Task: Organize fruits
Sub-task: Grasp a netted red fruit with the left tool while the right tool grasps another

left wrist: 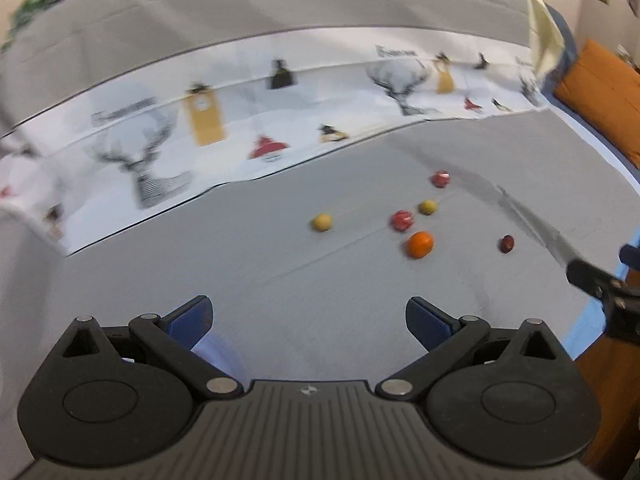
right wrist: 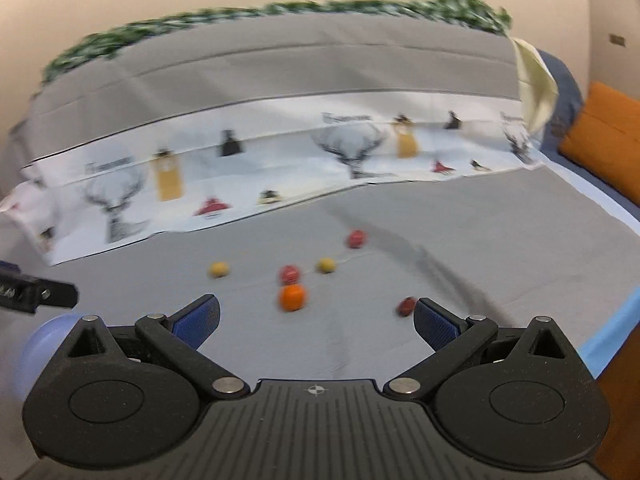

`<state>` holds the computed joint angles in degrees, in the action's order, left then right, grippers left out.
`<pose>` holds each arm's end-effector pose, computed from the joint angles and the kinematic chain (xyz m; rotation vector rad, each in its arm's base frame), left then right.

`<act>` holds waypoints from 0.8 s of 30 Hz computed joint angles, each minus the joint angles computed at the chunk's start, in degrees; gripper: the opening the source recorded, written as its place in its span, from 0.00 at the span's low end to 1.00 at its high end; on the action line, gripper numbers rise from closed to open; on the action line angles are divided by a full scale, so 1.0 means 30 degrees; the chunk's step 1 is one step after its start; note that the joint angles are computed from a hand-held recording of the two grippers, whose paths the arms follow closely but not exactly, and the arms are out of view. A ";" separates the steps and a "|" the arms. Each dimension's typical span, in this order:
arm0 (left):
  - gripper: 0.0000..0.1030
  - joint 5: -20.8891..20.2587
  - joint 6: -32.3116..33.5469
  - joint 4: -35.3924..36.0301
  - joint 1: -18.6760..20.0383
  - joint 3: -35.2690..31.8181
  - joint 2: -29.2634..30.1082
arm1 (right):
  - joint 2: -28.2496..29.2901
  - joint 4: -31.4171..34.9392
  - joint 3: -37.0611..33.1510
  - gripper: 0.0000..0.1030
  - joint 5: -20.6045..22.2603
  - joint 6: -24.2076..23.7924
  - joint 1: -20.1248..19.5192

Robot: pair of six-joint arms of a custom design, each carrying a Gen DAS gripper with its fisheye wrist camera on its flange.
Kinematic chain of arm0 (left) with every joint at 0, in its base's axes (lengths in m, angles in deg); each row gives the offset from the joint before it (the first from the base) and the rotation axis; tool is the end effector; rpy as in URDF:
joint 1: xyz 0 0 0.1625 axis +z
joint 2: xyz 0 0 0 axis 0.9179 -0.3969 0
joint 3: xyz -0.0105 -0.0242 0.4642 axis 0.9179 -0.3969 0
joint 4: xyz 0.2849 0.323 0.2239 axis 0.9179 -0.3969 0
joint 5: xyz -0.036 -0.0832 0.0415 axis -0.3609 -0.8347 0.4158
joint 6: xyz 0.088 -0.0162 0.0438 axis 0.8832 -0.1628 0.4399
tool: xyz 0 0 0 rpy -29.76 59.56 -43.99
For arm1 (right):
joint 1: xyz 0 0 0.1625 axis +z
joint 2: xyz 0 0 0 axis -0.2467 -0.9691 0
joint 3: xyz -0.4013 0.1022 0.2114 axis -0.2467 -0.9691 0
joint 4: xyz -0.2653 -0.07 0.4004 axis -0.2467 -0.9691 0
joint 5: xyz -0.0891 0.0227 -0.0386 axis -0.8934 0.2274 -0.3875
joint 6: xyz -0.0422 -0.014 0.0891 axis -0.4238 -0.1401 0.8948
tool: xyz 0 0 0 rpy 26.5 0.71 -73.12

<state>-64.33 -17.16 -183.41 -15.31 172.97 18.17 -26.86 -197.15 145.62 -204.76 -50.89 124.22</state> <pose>-0.2330 -0.6340 0.2702 0.4724 2.2115 -0.7497 0.2815 -0.5680 0.1737 0.4233 -2.2092 1.1469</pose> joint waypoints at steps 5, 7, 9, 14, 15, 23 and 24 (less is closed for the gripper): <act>1.00 -0.1881 0.1129 0.0431 0.1458 -0.3758 0.3477 | 0.1150 0.0850 -0.2380 0.99 0.0417 -0.0351 -0.1812; 1.00 -0.2754 0.1604 0.1183 0.2134 -0.5537 0.4962 | 0.1773 0.1614 -0.3580 0.99 0.0744 -0.0493 -0.2549; 1.00 -0.3764 0.1945 0.2151 0.2813 -0.7375 0.6410 | 0.2419 0.2851 -0.4877 0.99 0.1313 -0.0547 -0.3282; 1.00 -0.4556 0.2948 0.3931 0.3904 -1.1581 0.9793 | 0.4468 0.5552 -0.8386 0.99 0.2600 -0.1403 -0.4653; 1.00 -0.4630 0.3013 0.4394 0.4069 -1.2305 1.0312 | 0.4886 0.6304 -0.9164 0.99 0.2846 -0.1439 -0.4863; 0.80 -0.5287 0.2796 0.7410 0.5113 -1.6101 1.2777 | 0.7715 0.9706 -1.3799 0.88 0.4794 -0.1870 -0.5737; 0.80 -0.5364 0.3040 0.7055 0.5166 -1.6072 1.2826 | 0.8008 0.9352 -1.4115 0.88 0.4828 -0.2242 -0.5725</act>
